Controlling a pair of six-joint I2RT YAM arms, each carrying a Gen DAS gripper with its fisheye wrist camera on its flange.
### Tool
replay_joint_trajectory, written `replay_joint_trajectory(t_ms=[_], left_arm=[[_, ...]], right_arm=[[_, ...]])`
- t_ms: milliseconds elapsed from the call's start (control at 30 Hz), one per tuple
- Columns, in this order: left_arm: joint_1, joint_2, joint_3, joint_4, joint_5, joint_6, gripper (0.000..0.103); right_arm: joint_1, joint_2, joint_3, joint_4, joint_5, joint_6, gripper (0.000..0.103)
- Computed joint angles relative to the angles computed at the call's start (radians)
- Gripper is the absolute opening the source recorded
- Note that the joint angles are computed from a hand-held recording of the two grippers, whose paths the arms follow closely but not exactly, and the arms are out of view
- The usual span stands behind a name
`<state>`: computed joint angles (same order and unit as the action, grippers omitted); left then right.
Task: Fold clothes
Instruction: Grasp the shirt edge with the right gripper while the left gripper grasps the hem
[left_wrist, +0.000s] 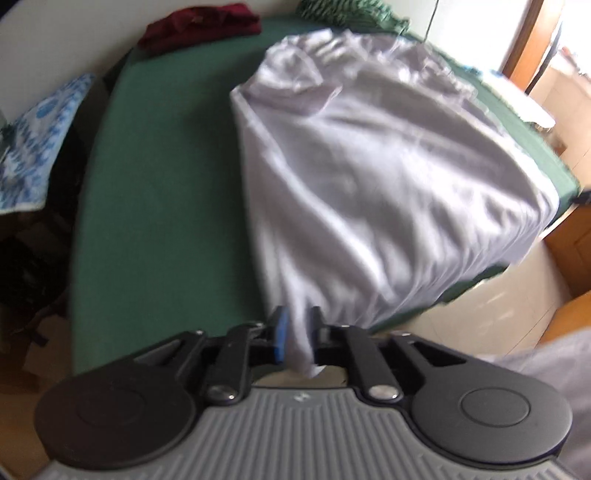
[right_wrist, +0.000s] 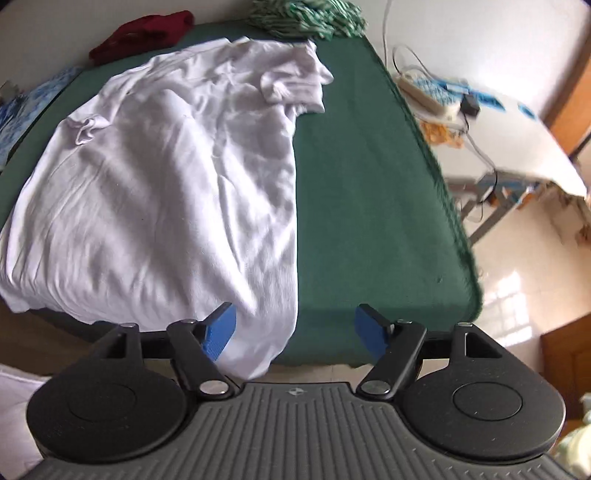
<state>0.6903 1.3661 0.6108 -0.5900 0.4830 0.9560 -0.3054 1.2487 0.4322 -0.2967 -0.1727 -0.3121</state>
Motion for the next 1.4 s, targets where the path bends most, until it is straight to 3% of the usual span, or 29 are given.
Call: replay_joint_trajectory(t_ms=[33,100,133,167,200,233,333,400,433,500,533,567,633,733,767,833,867,900,933,1033,1133,1200,1233,1267,1300,1333,1367,1400], left_arm=[[-0.037,-0.016,-0.025,0.027,0.005,-0.026,0.025],[-0.124,-0.031,-0.072,0.100,-0.009,-0.089,0.022],[-0.158,-0.014,-0.079,0.122,-0.024,-0.107,0.006],[-0.163,-0.003,-0.081,0.131,-0.034,-0.093,0.000],[-0.168,0.008,-0.082,0.141,-0.044,-0.079,0.000],[-0.173,0.019,-0.083,0.151,-0.053,-0.065,0.000],[-0.141,0.017,-0.034,0.132,-0.139,-0.027,0.000],[-0.151,0.002,0.006,0.147,-0.163,-0.042,0.000],[-0.165,-0.002,0.034,0.153,-0.160,-0.059,0.000],[-0.258,0.008,0.060,0.250,-0.143,-0.170,0.005],[-0.332,0.032,0.061,0.332,-0.175,-0.240,0.018],[-0.403,0.063,0.068,0.412,-0.210,-0.302,0.041],[-0.556,0.192,0.115,0.541,-0.310,-0.443,0.053],[-0.691,0.435,0.296,0.564,-0.409,-0.605,0.034],[-0.714,0.492,0.335,0.580,-0.451,-0.647,0.033],[-0.738,0.598,0.420,0.602,-0.517,-0.708,0.024],[-0.742,0.645,0.464,0.611,-0.542,-0.730,0.010],[-0.725,0.661,0.509,0.579,-0.552,-0.744,0.009],[-0.709,0.677,0.555,0.547,-0.562,-0.759,0.009],[-0.615,0.670,0.627,0.582,-0.678,-0.832,0.010],[-0.471,0.733,0.827,0.407,-0.660,-0.972,0.011],[-0.401,0.770,0.919,0.332,-0.641,-1.023,0.011],[-0.398,0.757,0.909,0.331,-0.661,-1.018,0.013],[-0.395,0.738,0.883,0.352,-0.681,-1.011,0.034],[-0.392,0.720,0.857,0.373,-0.701,-1.003,0.045],[-0.389,0.702,0.833,0.394,-0.719,-0.995,0.048],[-0.407,0.703,0.830,0.412,-0.684,-0.955,0.047],[-0.425,0.706,0.831,0.426,-0.649,-0.916,0.047]], right_arm=[[0.004,0.036,-0.004,0.023,0.002,0.023,0.073],[0.015,0.083,-0.023,0.084,0.003,0.062,0.063],[0.022,0.094,-0.030,0.107,0.010,0.079,0.058],[0.030,0.105,-0.037,0.131,0.018,0.095,0.038],[0.043,0.112,-0.039,0.145,0.044,0.108,0.010],[0.062,0.114,-0.033,0.144,0.102,0.115,0.000],[0.088,0.072,0.006,0.119,0.211,0.120,0.007],[0.058,0.056,0.071,0.088,0.146,0.108,0.021],[0.059,0.073,0.111,0.097,0.102,0.118,0.029],[0.071,0.122,0.187,0.138,0.026,0.144,0.066],[0.097,0.171,0.216,0.200,0.015,0.155,0.068],[0.129,0.228,0.247,0.261,0.017,0.159,0.068],[0.203,0.378,0.335,0.361,0.050,0.133,0.068],[0.290,0.593,0.464,0.493,0.123,0.050,0.067],[0.302,0.657,0.505,0.523,0.134,0.006,0.067],[0.316,0.771,0.606,0.517,0.145,-0.050,0.066],[0.313,0.819,0.667,0.470,0.144,-0.061,0.058],[0.305,0.859,0.727,0.415,0.142,-0.063,0.019],[0.288,0.885,0.772,0.378,0.128,-0.048,0.000],[0.185,0.883,0.822,0.402,0.072,0.103,0.000],[0.097,0.906,0.892,0.409,0.146,0.227,0.002],[0.070,0.948,0.983,0.322,0.215,0.246,0.018],[0.063,0.956,1.006,0.303,0.226,0.255,0.020],[0.066,0.941,0.987,0.328,0.199,0.263,0.020],[0.068,0.926,0.968,0.354,0.172,0.272,0.025],[0.071,0.911,0.949,0.380,0.145,0.281,0.032],[0.084,0.904,0.942,0.397,0.116,0.275,0.050],[0.116,0.917,0.964,0.391,0.083,0.238,0.061]])
